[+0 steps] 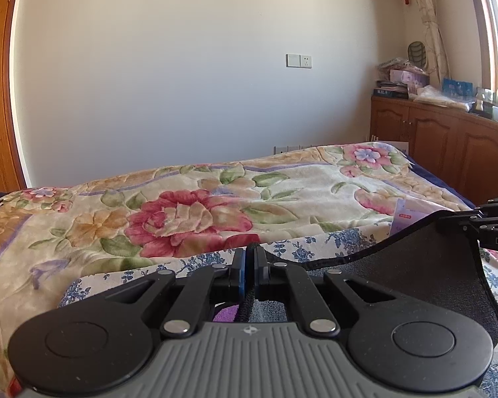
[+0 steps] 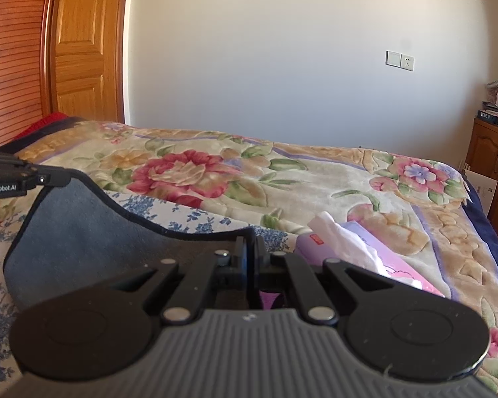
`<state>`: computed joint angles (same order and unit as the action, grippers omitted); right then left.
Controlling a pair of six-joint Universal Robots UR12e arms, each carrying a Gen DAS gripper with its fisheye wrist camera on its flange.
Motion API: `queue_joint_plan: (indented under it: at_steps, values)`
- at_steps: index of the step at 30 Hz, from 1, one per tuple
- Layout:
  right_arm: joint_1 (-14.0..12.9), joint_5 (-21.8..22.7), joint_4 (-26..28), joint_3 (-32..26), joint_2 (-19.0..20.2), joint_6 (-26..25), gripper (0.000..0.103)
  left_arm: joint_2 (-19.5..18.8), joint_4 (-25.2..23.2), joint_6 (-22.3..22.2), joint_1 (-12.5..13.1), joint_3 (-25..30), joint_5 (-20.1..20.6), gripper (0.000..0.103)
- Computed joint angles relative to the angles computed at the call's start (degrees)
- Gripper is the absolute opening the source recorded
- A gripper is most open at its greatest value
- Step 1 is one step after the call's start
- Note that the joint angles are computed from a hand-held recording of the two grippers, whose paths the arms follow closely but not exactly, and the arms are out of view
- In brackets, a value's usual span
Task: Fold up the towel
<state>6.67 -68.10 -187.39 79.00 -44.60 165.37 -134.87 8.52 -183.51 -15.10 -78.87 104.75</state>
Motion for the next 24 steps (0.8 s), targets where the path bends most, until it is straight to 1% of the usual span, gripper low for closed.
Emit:
queue_joint_plan:
  at_steps: [11,15,24]
  values:
    - [0.5,-2.7,3.2,-2.2,2.1,-1.3,0.005,-2.2,-2.7,0.2,0.5,2.3,1.8,0.006]
    - [0.6,-4.0,4.3,-2.2,2.4,-2.1,0.005,-2.7,-4.2,-0.5,0.6,2.8,2.5,0.006]
    - [0.7,-4.7,5.6,-2.9,3.1,-2.5,0.005,-3.7,-4.7,-0.2,1.0,3.4,2.4,0.006]
